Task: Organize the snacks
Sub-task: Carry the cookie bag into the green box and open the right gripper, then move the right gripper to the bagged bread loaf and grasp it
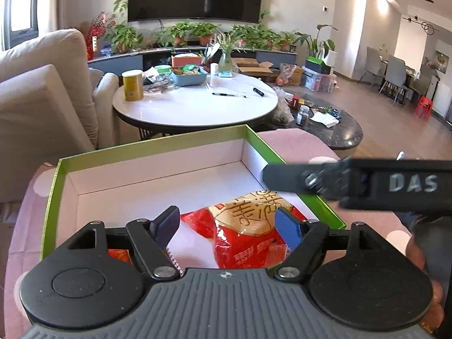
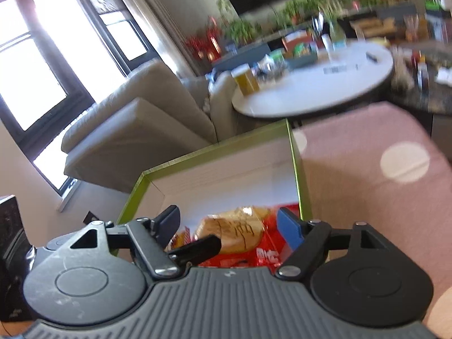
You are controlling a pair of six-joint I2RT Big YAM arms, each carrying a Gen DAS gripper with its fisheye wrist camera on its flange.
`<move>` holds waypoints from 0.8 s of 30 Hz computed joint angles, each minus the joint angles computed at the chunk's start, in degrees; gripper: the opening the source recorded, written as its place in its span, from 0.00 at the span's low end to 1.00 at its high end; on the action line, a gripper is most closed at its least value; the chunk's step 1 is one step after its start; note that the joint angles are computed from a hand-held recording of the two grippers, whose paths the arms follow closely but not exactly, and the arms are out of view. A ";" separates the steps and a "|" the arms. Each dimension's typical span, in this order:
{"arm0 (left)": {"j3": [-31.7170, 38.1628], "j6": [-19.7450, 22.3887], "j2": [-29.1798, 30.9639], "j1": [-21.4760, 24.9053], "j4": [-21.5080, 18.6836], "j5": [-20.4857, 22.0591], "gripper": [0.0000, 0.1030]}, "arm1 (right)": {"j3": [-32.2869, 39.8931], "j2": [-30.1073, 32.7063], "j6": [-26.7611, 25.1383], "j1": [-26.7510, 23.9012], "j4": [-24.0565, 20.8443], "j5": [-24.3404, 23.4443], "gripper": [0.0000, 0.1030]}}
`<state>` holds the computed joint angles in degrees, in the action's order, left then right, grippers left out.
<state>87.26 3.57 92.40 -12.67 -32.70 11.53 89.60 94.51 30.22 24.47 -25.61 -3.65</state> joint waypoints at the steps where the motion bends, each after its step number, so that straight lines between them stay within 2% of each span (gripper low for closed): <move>1: -0.59 -0.06 -0.69 0.10 0.21 -0.15 0.71 | -1.27 -1.03 -0.76 0.45 1.85 1.74 0.75; 4: -2.00 -0.41 -2.33 0.43 0.67 -0.48 0.72 | -4.45 -3.28 -4.07 1.27 7.08 4.46 0.75; 6: -2.63 -0.77 -3.22 0.69 0.75 -1.25 0.72 | -5.15 -4.14 -6.09 1.85 7.39 5.90 0.75; 9: -4.98 -1.09 -5.56 1.16 2.19 -1.90 0.73 | -6.23 -5.37 -6.28 1.57 8.32 2.23 0.75; 11: -6.12 -1.41 -6.76 1.58 2.77 -1.86 0.75 | -6.30 -5.99 -7.25 1.67 7.62 1.63 0.75; 17: -10.58 -2.11 -11.02 3.27 4.16 -1.45 0.77 | -7.45 -8.59 -10.38 3.03 5.69 4.20 0.75; 24: -15.81 -3.72 -15.54 5.66 4.72 -1.35 0.79 | -8.49 -9.73 -8.34 4.30 2.71 3.88 0.75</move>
<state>71.45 -0.15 76.85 -7.01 -27.98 10.18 81.11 84.77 21.89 28.77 -22.90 0.24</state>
